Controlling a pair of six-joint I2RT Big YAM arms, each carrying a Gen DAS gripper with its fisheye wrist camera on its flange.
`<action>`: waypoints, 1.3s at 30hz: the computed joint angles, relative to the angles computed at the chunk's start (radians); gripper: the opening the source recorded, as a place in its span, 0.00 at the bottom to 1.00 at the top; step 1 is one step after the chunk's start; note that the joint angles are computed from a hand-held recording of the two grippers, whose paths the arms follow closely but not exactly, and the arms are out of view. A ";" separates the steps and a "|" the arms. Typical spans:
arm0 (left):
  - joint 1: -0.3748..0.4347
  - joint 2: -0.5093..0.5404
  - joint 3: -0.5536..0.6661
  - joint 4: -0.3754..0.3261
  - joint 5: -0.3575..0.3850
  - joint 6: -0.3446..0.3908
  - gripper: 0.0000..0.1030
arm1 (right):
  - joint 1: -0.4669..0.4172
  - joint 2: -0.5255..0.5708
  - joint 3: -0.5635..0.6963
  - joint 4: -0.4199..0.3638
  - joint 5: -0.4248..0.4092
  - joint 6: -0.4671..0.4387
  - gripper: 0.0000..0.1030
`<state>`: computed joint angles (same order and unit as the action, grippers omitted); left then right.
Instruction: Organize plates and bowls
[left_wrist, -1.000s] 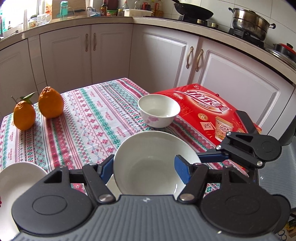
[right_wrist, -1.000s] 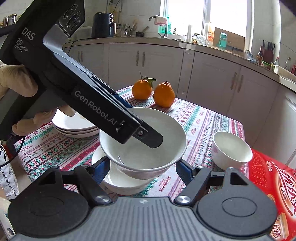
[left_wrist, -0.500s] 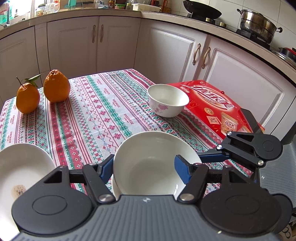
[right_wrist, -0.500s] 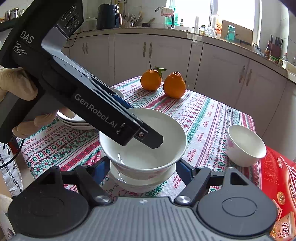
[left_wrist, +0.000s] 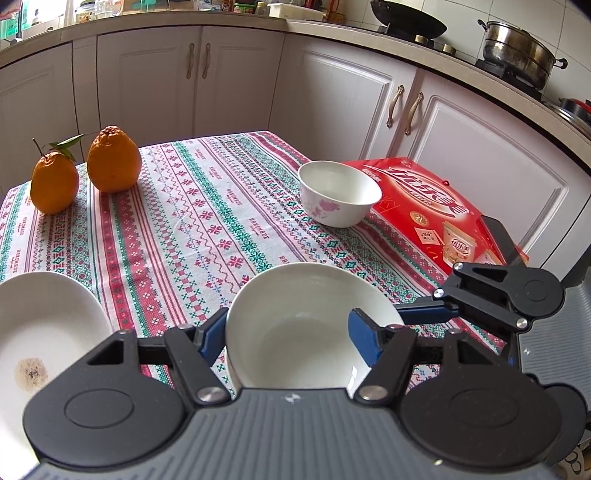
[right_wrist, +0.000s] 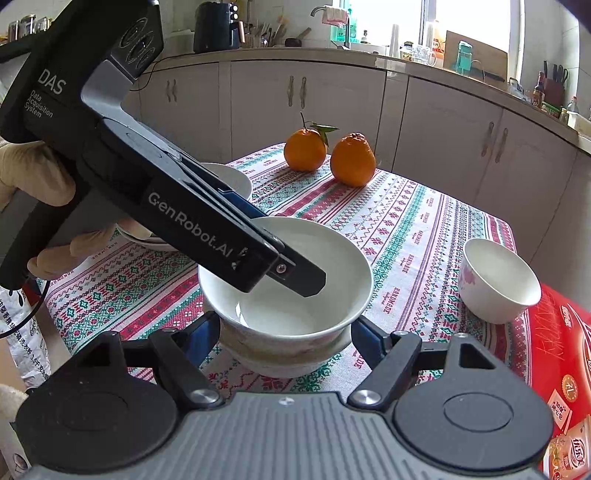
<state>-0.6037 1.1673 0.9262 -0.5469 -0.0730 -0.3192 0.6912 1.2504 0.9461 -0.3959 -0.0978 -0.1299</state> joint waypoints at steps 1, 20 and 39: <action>0.000 0.000 0.000 0.000 0.000 -0.001 0.66 | 0.000 0.000 0.000 0.000 -0.001 0.001 0.79; -0.005 -0.005 -0.010 0.016 -0.011 0.004 0.82 | -0.004 -0.025 -0.020 0.031 -0.020 0.004 0.93; -0.034 0.029 0.091 -0.029 -0.055 0.106 0.90 | -0.065 -0.112 -0.076 0.049 0.007 0.003 1.00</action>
